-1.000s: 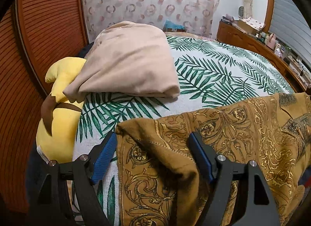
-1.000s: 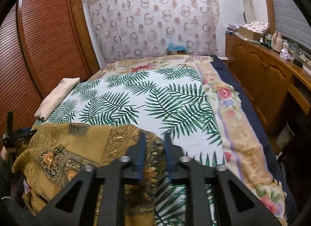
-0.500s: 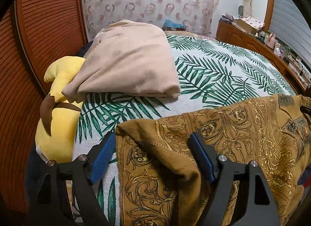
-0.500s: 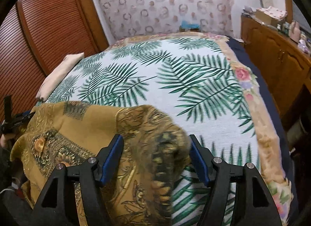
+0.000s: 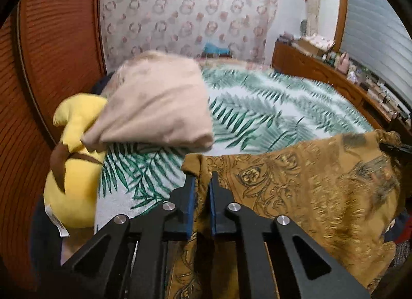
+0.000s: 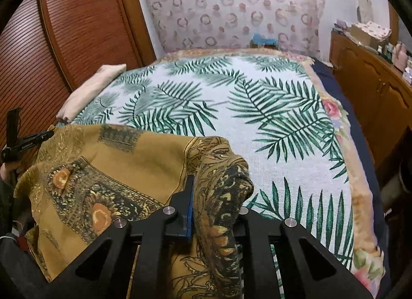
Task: Fold small clothes
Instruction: 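Grasp the shirt hem with the left gripper while the right gripper grasps the other hem corner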
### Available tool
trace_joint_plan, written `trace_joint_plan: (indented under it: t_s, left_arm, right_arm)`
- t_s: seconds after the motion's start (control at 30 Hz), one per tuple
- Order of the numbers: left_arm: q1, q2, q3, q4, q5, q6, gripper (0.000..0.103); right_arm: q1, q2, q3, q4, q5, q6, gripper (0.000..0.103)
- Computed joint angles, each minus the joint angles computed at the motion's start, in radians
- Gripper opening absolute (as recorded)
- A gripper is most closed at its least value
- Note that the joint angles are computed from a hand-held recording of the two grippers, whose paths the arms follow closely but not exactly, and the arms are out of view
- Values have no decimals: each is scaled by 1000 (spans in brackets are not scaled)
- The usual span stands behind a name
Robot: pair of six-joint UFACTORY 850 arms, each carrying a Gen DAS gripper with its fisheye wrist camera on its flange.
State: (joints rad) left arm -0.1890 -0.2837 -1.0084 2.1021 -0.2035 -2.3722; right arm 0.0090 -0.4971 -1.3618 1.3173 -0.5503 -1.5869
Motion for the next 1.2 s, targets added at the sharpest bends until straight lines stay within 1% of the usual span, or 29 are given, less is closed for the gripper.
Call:
trace_joint_plan:
  t_s: [0.07, 0.1, 0.2, 0.3, 0.43, 0.57, 0.67, 0.77, 0.87, 0.97, 1.03, 1.1, 1.17, 1.2]
  left_arm:
    - [-9, 37, 23, 91, -23, -95, 10]
    - [-18, 64, 41, 160, -41, -163, 10]
    - [-45, 128, 77, 249, -90, -248, 10]
    - [-72, 189, 106, 305, -130, -301, 9]
    - [-120, 276, 142, 303, -188, -284, 9]
    - [-160, 370, 170, 290, -249, -246, 9]
    - [-159, 411, 161, 332, -268, -258, 9]
    - [-142, 429, 106, 352, -261, -231, 9]
    - [-122, 407, 32, 349, -264, -178, 9]
    - [-92, 342, -77, 312, -255, -109, 9]
    - [-70, 265, -170, 241, -251, -22, 9]
    - [-39, 166, -279, 142, -221, 71, 9]
    - [-12, 78, -368, 61, -193, 151, 10]
    - [6, 22, -418, 24, -174, 189, 11]
  right_arm:
    - [-8, 19, 19, 41, -12, -33, 13]
    - [-13, 32, 30, 61, -20, -52, 13]
    - [-22, 85, 78, 134, -32, -144, 12]
    - [-31, 157, 140, 212, -46, -239, 12]
    - [-53, 251, 217, 297, -74, -334, 12]
    - [-94, 359, 296, 374, -131, -429, 11]
    - [-141, 440, 338, 432, -215, -495, 11]
    - [-175, 498, 344, 470, -261, -525, 11]
    - [-192, 530, 307, 492, -287, -544, 10]
    - [-170, 513, 219, 503, -261, -543, 10]
    - [-131, 474, 139, 503, -195, -549, 10]
    - [-78, 401, 33, 475, -112, -519, 10]
    - [-16, 293, -99, 402, -6, -449, 11]
    - [15, 232, -169, 340, 54, -378, 11]
